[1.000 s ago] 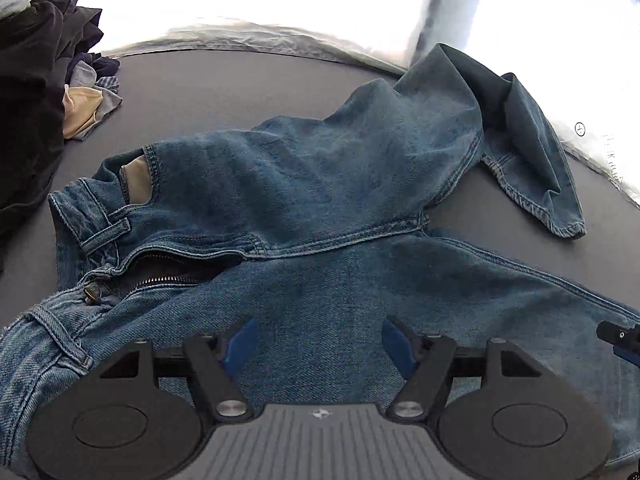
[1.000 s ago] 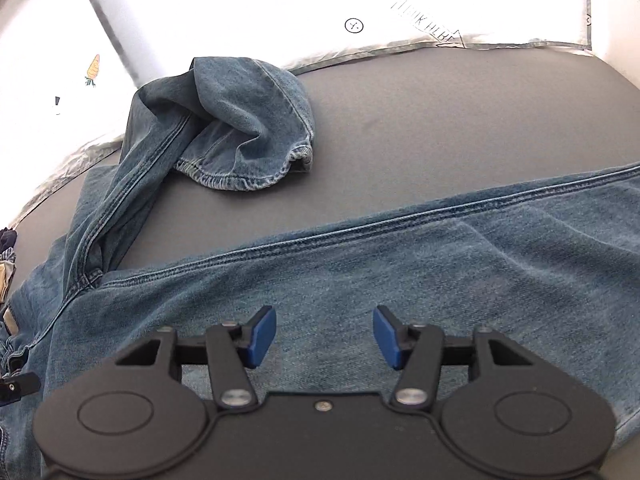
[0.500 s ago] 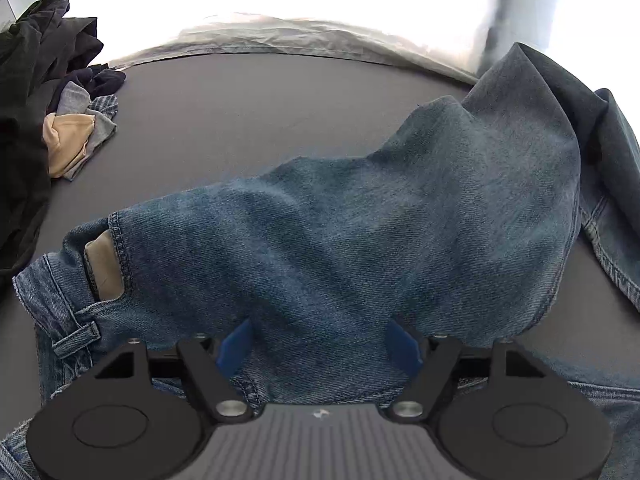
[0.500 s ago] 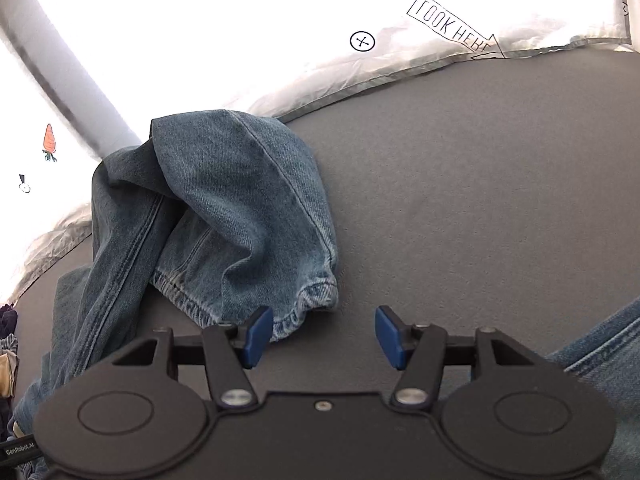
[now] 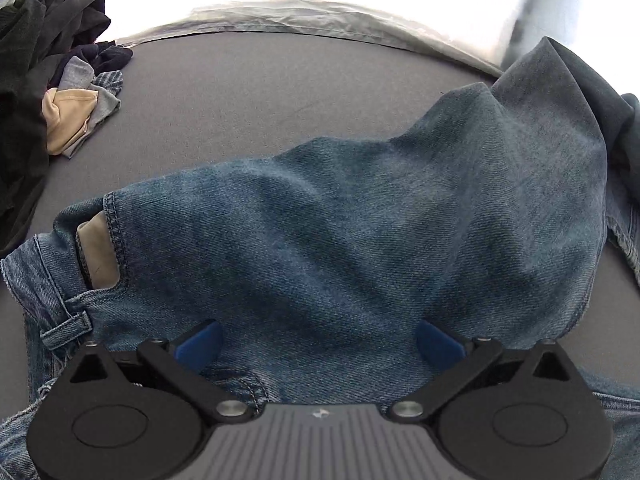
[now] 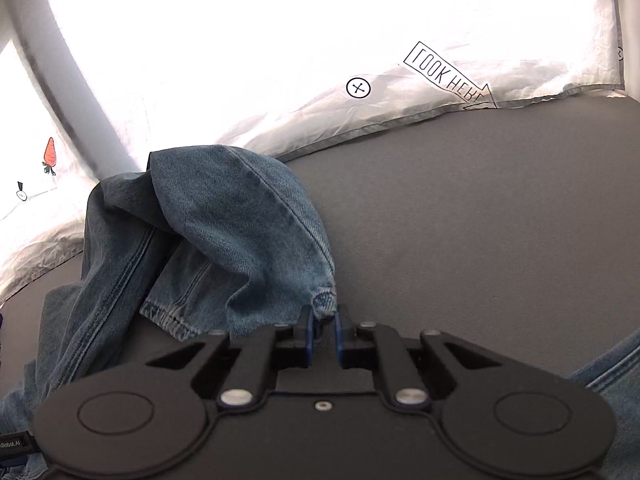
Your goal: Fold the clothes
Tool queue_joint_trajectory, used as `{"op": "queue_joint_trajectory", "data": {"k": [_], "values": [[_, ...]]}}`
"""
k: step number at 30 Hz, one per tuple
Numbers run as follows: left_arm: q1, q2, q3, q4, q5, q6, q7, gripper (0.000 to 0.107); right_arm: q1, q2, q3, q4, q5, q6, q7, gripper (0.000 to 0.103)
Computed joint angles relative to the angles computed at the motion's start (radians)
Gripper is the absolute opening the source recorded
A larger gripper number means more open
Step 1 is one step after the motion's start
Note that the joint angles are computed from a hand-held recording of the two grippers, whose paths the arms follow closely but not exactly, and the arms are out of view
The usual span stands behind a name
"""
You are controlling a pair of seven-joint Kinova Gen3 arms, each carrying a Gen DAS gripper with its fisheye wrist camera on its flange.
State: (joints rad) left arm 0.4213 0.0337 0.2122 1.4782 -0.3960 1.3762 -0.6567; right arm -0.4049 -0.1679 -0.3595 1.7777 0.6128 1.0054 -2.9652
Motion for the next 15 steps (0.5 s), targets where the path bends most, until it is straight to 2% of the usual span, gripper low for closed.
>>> {"op": "queue_joint_trajectory", "data": {"k": [8,12,15], "values": [[-0.001,0.003,-0.002,-0.006,0.01,0.007,-0.003,0.103,0.104,-0.108,-0.066,-0.083,0.257,0.219,0.043,0.01],[-0.001,0.002,-0.001,-0.004,0.008,0.006,-0.004,0.103,0.194,-0.159,-0.102,-0.126,0.373,0.29,0.071,0.009],[0.0,0.002,0.0,-0.004,0.006,0.005,-0.004,0.103,0.265,-0.195,-0.116,-0.137,0.436,0.298,0.075,0.009]]}}
